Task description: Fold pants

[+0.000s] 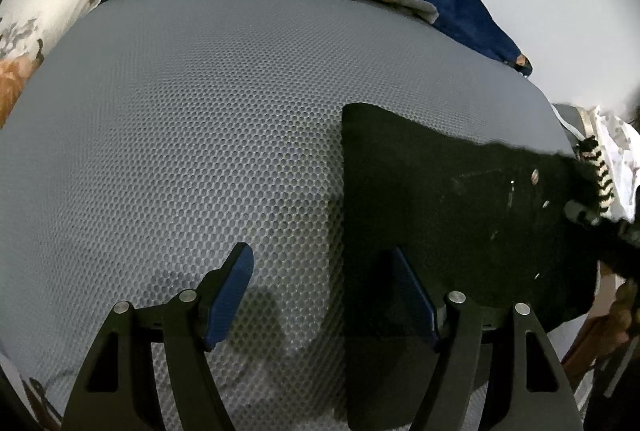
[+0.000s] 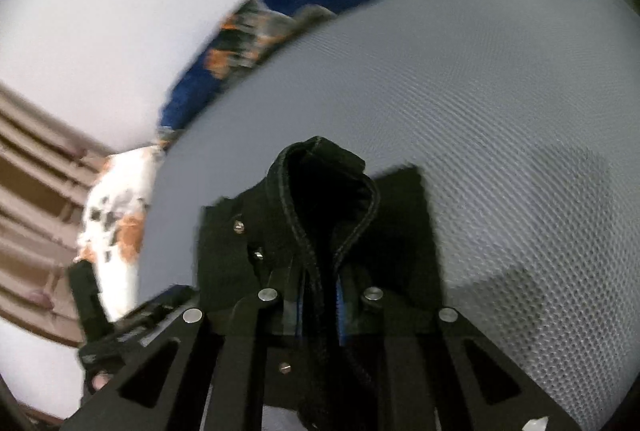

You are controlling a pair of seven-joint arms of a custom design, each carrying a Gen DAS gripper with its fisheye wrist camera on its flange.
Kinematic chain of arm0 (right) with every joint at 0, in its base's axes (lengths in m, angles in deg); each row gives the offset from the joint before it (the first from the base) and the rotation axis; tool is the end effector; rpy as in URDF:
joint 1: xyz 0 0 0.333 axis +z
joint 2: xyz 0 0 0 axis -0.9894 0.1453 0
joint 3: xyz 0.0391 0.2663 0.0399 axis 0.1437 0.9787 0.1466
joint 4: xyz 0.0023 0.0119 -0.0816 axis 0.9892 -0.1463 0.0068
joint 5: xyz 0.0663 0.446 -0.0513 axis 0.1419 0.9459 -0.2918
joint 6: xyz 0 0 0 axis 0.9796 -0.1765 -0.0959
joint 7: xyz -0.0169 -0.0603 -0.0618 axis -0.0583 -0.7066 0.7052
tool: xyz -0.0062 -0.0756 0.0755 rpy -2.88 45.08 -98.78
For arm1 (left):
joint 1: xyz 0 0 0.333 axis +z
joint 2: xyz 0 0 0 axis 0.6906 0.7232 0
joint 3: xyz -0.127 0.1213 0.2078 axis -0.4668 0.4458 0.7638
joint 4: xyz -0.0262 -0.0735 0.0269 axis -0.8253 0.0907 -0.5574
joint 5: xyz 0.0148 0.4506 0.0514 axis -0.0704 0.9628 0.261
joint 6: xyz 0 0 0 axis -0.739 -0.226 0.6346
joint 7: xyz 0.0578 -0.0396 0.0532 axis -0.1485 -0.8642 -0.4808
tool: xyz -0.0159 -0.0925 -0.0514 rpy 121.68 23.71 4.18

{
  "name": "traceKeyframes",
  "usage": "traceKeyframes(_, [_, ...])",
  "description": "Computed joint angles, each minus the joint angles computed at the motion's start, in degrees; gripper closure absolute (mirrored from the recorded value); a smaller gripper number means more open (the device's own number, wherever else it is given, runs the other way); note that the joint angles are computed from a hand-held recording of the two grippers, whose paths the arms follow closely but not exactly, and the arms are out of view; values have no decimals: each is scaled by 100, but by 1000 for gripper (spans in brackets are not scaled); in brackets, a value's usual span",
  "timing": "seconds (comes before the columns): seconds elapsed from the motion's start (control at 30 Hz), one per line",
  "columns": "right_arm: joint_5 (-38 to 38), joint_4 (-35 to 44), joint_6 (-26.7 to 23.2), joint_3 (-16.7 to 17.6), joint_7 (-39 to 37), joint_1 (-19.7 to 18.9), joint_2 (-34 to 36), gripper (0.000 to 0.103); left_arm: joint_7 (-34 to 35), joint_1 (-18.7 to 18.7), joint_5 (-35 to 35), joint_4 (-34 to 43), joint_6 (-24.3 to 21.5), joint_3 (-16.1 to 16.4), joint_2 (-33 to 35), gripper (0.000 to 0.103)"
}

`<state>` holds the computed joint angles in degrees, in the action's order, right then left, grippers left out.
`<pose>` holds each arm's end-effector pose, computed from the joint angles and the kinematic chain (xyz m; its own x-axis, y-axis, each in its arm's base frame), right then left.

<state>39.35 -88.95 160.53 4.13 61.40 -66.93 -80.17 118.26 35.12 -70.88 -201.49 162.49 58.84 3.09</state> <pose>0.6069 0.2171 0.4116 0.3266 -0.7706 -0.5473 -0.9244 -0.1398 -0.3549 0.4608 -0.0766 0.4266 0.4332 -0.8674 0.2449 -0.7662 -0.4976 -0.4066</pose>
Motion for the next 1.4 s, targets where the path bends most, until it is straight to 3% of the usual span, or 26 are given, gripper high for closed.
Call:
traceKeyframes(0.17, [-118,88,83,-12,236,-42,311,87,57,-26,-58,143,-37,-14,347,31])
traceKeyframes(0.23, [-386,82,160,-13,387,-34,311,71,89,-20,-60,192,-80,-33,473,31])
traceKeyframes(0.33, [-613,-25,130,-23,458,-47,152,69,137,-3,-59,181,-66,-56,507,31])
traceKeyframes(0.57, [-630,-683,89,-106,220,-69,-667,69,506,-208,-312,-101,-194,50,116,31])
traceKeyframes(0.7, [-513,-932,-258,-163,168,-70,-967,86,757,-397,-483,-279,-318,106,-144,31])
traceKeyframes(0.9, [-723,-1322,-75,-132,272,-39,-1348,97,924,-535,-590,-450,-447,103,-406,31])
traceKeyframes(1.2, [-960,-1511,83,-144,438,-40,-1324,96,803,-587,-413,-847,-635,-34,-961,31])
traceKeyframes(1.4, [-1233,-1412,195,-68,569,-23,-1214,88,675,-605,-338,-681,-559,-61,-726,31])
